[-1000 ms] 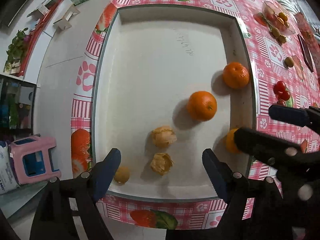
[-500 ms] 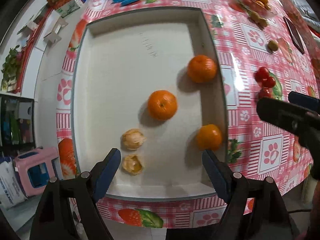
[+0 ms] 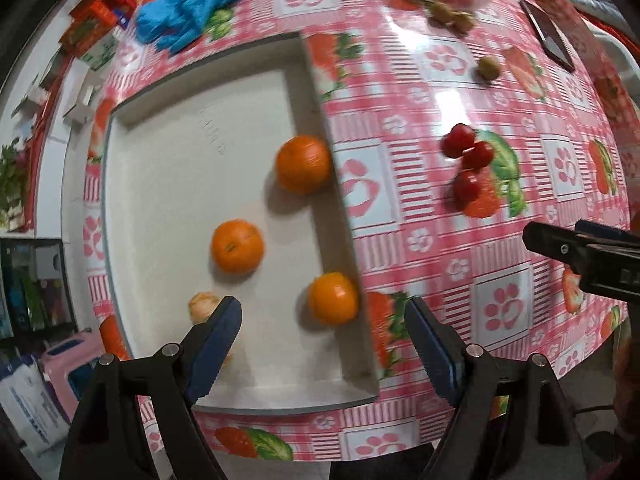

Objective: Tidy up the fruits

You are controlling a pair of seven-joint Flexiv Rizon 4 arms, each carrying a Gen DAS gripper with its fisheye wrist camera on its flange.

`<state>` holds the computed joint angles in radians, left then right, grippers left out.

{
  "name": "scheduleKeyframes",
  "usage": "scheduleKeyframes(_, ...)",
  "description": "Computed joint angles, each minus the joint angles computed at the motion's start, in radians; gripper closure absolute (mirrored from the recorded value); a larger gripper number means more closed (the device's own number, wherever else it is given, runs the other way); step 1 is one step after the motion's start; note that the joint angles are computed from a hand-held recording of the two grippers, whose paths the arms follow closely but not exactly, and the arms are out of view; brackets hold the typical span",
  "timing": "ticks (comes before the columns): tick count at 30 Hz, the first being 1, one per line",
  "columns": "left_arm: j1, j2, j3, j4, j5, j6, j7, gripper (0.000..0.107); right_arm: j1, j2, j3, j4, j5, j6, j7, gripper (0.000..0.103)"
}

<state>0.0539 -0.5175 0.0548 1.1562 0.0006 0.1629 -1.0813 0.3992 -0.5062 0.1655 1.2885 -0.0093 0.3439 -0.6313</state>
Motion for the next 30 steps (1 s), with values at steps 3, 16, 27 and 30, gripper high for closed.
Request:
scheduleKeyframes(3,-0.016,-0.001,-0.009,-0.010,0.001,-0.010,-0.001,0.022,-0.019,0.038,-0.008,0.063,0.006,-0.017,0.032,0.000)
scheduleKeyframes(16,-0.069,-0.024,-0.019,-0.045,0.016,-0.051,-0.029,0.022,-0.075,0.122,-0.018,0.222,-0.050,-0.075,-0.009,0.000)
scheduleKeyframes(27,-0.137,-0.135,-0.028,-0.200,0.038,-0.120,-0.123,0.022,-0.066,0.112,-0.020,0.215,-0.073,-0.075,-0.027,0.000)
scheduleKeyframes(30,-0.148,-0.178,-0.030,-0.251,0.036,-0.131,-0.147,0.022,-0.066,0.121,-0.020,0.233,-0.078,-0.062,-0.025,0.000)
